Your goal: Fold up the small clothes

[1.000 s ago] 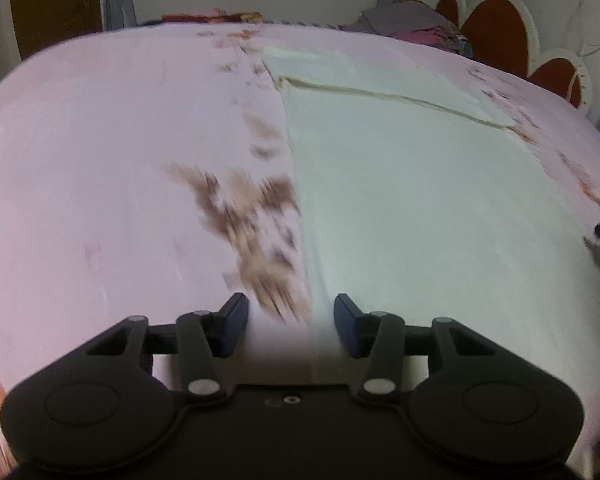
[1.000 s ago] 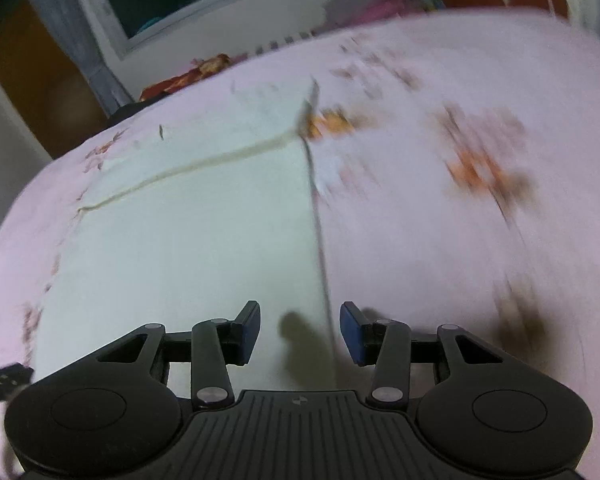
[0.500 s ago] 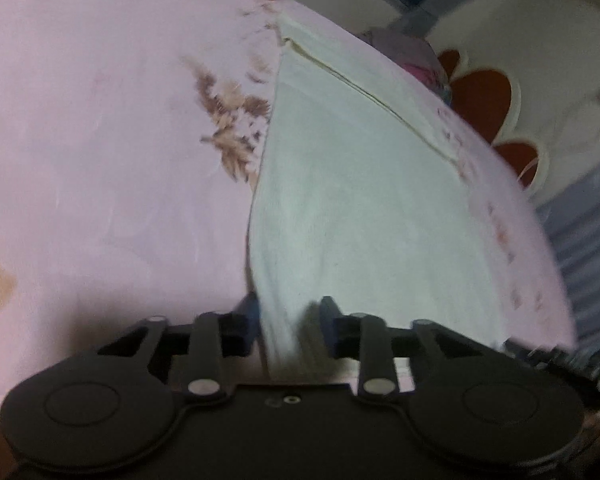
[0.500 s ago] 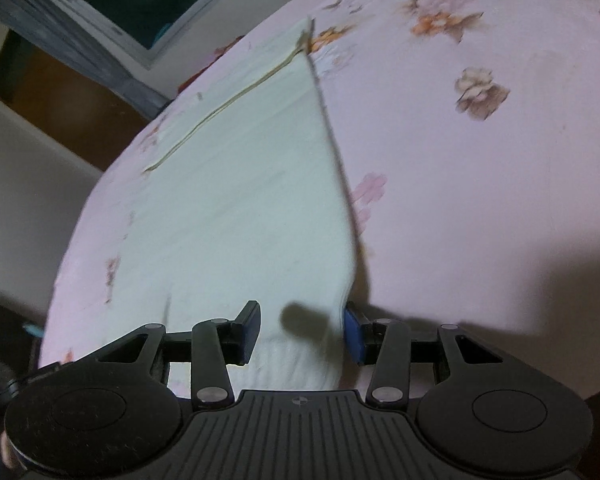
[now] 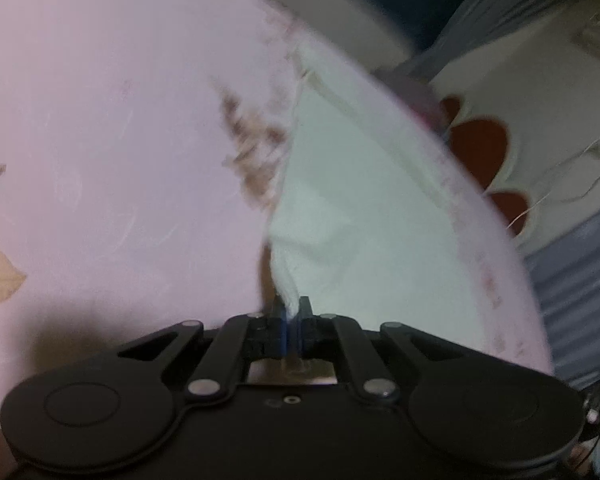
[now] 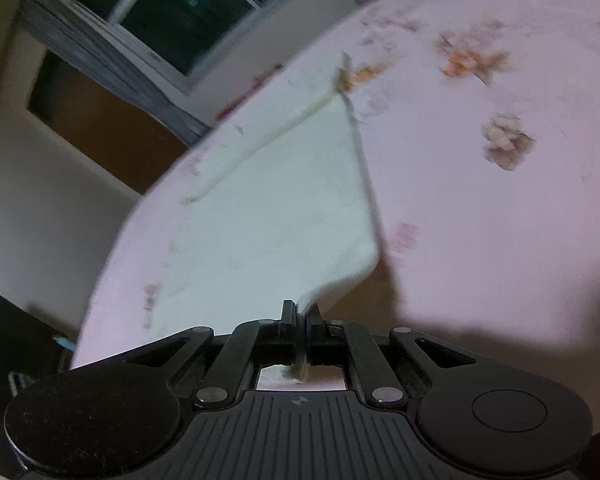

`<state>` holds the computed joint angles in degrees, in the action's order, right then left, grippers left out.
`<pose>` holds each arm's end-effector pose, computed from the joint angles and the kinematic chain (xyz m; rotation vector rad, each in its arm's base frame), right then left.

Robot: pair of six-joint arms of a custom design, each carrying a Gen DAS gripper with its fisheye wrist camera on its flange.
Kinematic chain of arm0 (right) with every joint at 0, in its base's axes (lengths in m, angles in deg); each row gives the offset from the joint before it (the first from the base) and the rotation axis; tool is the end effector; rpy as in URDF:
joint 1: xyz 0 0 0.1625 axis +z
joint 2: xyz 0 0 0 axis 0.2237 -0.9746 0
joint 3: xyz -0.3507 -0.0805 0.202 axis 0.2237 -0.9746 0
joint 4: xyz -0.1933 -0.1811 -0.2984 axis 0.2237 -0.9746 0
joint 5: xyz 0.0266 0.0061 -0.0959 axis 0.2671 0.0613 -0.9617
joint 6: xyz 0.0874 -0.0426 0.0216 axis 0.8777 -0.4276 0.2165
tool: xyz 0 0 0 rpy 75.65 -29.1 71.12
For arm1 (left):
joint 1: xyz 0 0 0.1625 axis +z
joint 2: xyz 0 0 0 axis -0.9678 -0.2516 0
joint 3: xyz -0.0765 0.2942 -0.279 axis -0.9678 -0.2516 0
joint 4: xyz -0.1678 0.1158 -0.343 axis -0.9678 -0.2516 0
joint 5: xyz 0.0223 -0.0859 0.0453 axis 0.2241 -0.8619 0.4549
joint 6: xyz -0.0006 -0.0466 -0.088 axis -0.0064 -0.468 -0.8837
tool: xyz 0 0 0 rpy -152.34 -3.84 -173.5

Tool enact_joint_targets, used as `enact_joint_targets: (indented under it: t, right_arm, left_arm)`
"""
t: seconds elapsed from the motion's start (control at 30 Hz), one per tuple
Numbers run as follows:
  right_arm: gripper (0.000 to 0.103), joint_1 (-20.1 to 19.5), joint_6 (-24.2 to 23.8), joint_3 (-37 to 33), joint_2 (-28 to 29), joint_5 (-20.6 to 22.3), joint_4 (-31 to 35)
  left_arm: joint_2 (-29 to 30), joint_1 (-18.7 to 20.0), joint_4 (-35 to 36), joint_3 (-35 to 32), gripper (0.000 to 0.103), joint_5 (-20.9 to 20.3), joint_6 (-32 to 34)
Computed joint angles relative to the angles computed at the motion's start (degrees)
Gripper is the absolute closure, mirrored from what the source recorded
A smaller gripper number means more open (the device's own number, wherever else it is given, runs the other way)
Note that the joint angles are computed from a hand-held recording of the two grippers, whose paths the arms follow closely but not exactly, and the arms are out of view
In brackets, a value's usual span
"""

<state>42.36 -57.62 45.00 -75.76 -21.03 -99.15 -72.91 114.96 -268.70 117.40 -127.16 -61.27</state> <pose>-0.0786 -0.3980 0.3751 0.1725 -3.0245 0.7833 -0.1331 -0.3751 -0.0187 -0.2942 2.6511 -1.1388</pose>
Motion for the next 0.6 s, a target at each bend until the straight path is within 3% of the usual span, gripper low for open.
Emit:
enact_joint_targets:
  t: [0.07,0.23,0.4,0.6]
  right_arm:
    - [0.1,-0.07,1.52,-0.32,1.32,-1.82,-0.62]
    - [0.1,-0.64,0.66,-0.6,-0.16,2.74,0.44]
    - [0.1,3.91,2.4,-3.41,2.21,5.2,-2.67]
    - [0.1,10.65,7.54,-9.61,10.0,3.68,-9.79]
  left_arm:
    - [0.89,-0.24,-2.09,-0.01,0.099,0.17,0.16]
    - [-0.45,-1.22,-3.07,-0.36,0.099,1.31,2.1]
    - [-2.73,-0.45,-3.91,-4.43,0.099,2.61,10.46]
    - [-5.5,2.09,-0.96,-13.05,0.099,3.3,21.62]
